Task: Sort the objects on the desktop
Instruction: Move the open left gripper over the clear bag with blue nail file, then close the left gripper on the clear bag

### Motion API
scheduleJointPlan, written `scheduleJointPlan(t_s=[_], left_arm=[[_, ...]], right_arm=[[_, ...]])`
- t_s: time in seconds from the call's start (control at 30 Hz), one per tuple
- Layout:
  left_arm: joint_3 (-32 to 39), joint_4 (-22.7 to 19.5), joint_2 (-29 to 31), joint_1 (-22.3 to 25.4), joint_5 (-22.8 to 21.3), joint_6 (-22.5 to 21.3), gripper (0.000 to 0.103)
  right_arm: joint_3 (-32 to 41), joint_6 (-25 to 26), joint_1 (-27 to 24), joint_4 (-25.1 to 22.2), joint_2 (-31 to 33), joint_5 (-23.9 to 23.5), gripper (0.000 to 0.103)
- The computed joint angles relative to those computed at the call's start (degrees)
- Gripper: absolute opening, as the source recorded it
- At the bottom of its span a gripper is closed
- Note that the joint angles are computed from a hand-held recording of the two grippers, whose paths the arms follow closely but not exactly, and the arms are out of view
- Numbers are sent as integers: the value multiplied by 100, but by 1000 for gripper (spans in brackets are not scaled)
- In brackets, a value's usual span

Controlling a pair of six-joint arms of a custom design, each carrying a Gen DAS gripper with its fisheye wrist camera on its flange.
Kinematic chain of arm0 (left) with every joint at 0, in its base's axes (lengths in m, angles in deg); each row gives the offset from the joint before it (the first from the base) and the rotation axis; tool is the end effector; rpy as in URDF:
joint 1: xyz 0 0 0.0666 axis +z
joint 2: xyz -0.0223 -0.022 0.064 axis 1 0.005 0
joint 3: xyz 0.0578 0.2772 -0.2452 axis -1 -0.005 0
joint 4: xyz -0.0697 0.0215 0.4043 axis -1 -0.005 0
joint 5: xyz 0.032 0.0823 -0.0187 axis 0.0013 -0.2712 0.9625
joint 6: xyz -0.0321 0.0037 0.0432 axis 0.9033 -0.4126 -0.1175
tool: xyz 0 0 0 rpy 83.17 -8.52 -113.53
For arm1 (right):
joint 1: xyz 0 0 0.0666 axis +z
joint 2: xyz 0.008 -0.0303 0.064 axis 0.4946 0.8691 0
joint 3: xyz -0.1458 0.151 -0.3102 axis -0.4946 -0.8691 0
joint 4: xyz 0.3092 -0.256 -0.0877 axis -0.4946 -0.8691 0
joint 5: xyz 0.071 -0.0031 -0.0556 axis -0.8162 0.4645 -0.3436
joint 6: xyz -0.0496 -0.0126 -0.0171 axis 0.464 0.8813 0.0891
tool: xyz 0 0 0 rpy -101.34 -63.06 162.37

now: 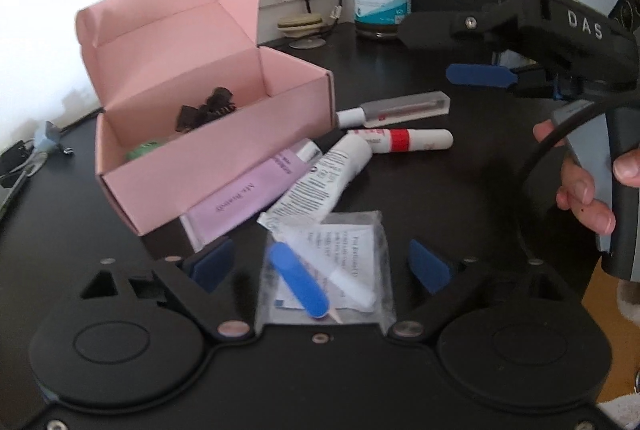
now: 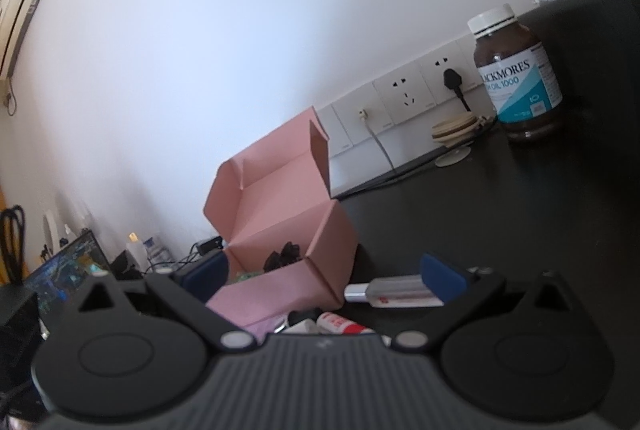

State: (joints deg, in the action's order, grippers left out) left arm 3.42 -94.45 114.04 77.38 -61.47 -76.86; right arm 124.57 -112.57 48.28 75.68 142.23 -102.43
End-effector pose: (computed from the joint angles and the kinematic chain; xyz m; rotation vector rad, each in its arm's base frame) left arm 0.3704 -0.0832 0.2897 0.4615 2.2362 -0.0808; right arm 0.4200 0.1528 0.2732 -0.0696 1.8518 0.8655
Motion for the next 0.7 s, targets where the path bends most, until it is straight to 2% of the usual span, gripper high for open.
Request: scheduleJointPlan(t_s=[0.1, 0.2, 0.4, 0.47, 0.53, 0.63, 0.7], left_arm=[[41, -68, 36, 47, 128, 74, 93], [77, -204, 35, 149, 373, 231, 86], [2, -231, -92, 158, 369, 201, 78], [-12, -252, -133, 147, 359, 201, 69], [-18, -276, -168, 127, 326, 198, 67], [-64, -222, -228, 91, 260, 176, 55], [-85, -208, -259, 62, 164, 177, 54]], right_arm=[[14, -42, -25, -2, 18, -89, 102], [17, -48, -32, 5, 24, -127, 102], [-15, -104, -50, 98, 25, -176, 102], [-25, -139, -61, 124, 26, -196, 102], [-34, -173, -71, 151, 28, -214, 102], [-40, -194, -81, 166, 26, -232, 102], [-39, -193, -81, 157, 23, -236, 102]])
